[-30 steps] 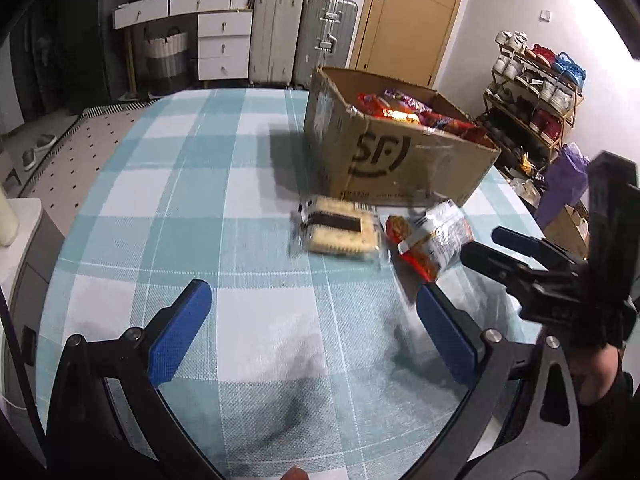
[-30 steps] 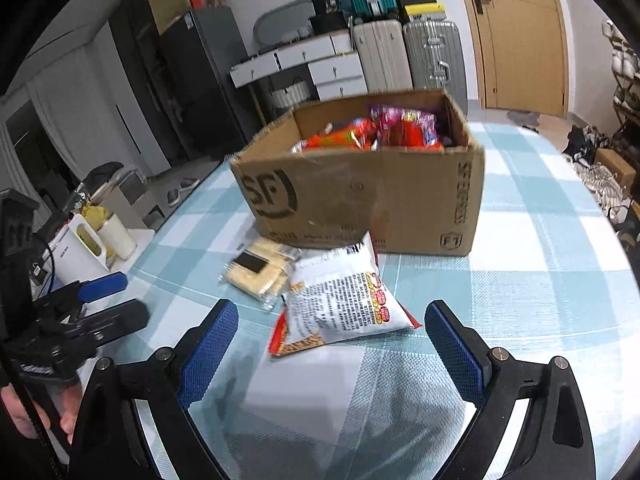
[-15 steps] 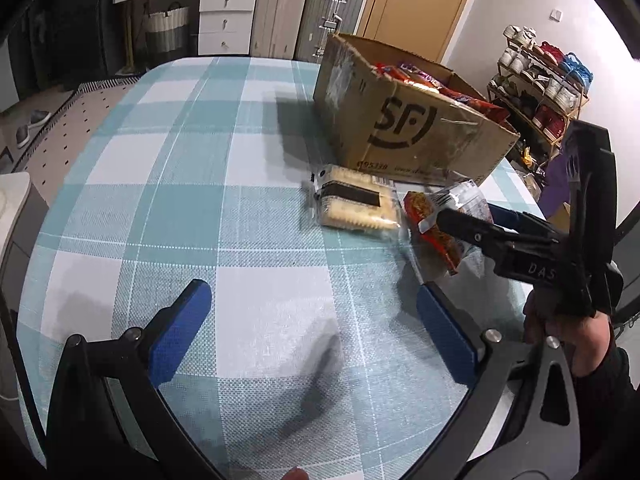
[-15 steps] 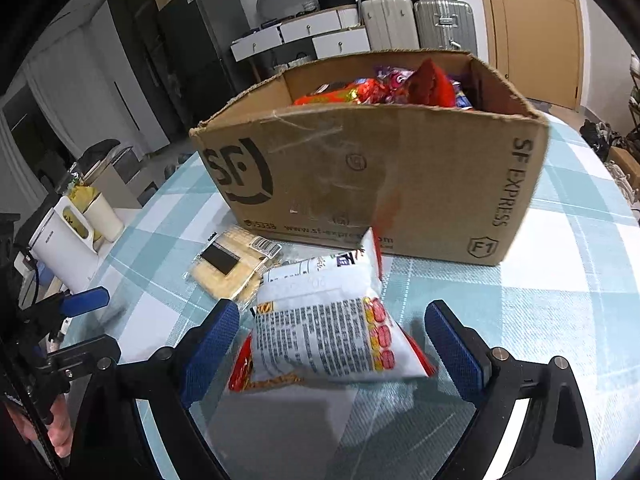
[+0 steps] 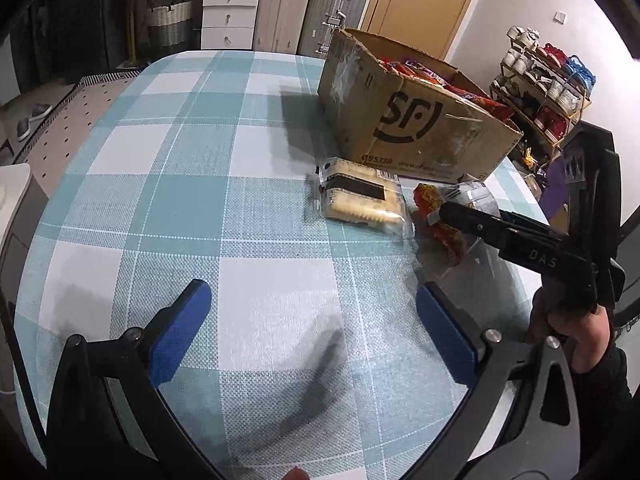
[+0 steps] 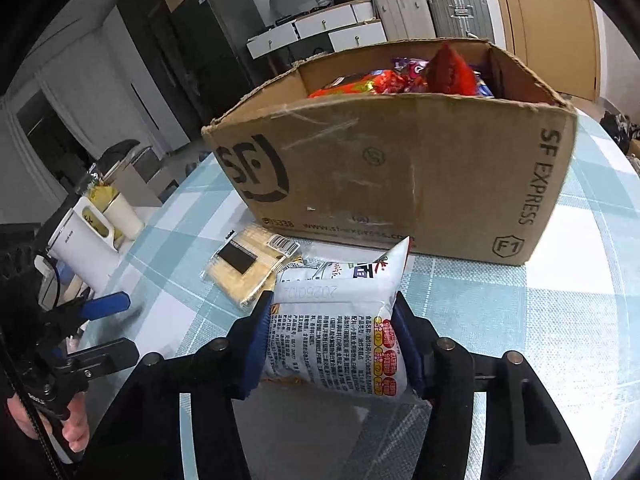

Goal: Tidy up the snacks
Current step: 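Close the right gripper on the white-and-red chip bag and lift it, then grasp the cracker pack with the left gripper and lift it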

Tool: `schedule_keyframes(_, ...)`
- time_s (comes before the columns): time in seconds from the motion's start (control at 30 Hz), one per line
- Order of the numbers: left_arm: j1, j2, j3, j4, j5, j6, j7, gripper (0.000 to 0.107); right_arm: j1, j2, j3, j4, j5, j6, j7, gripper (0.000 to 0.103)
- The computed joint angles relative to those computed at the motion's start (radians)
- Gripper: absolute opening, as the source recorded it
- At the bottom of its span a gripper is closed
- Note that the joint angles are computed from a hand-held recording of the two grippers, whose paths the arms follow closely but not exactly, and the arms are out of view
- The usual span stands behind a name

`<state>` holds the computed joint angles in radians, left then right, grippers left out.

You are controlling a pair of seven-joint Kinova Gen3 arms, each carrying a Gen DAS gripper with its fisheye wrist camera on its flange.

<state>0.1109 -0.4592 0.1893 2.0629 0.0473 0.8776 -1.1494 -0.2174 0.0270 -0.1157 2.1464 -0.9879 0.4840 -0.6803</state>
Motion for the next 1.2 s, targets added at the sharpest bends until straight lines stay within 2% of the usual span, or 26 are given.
schedule_keyframes(0.2,-0.004,0.021,0.018,-0.014,-0.015,0.007,0.010,0.102,0.007,-0.043,0.022,0.038,-0.056,0.019,0.057,0.056)
schedule_keyframes(0.3,0.005,0.067,0.032,-0.044,-0.028,0.002,0.005,0.102,-0.003,-0.091,0.058,0.080,-0.133,0.023,0.150,0.056)
schedule_keyframes(0.37,0.002,0.105,0.063,-0.070,-0.061,0.007,0.023,0.102,-0.002,-0.121,0.062,0.099,-0.137,0.013,0.155,0.056)
schedule_keyframes(0.43,0.019,0.133,0.056,-0.085,-0.065,-0.003,0.020,0.102,-0.007,-0.146,0.089,0.112,-0.145,0.031,0.166,0.056)
schedule_keyframes(0.53,0.024,0.192,0.069,-0.113,-0.104,-0.019,0.047,0.102,-0.006,-0.181,0.121,0.126,-0.129,0.054,0.150,0.056)
schedule_keyframes(0.63,0.049,0.236,0.039,-0.134,-0.098,-0.031,0.040,0.102,-0.005,-0.220,0.153,0.144,-0.120,0.072,0.139,0.056)
schedule_keyframes(0.8,0.078,0.325,0.032,-0.187,-0.139,-0.023,0.060,0.102,-0.003,-0.268,0.197,0.171,-0.091,0.081,0.111,0.056)
schedule_keyframes(0.97,0.096,0.368,-0.017,-0.201,-0.100,-0.039,0.036,0.102,-0.021,-0.305,0.215,0.188,-0.055,0.072,0.074,0.056)
schedule_keyframes(1.2,0.112,0.416,-0.020,-0.222,-0.166,-0.045,0.066,0.102,-0.063,-0.329,0.248,0.197,-0.028,0.062,0.049,0.056)
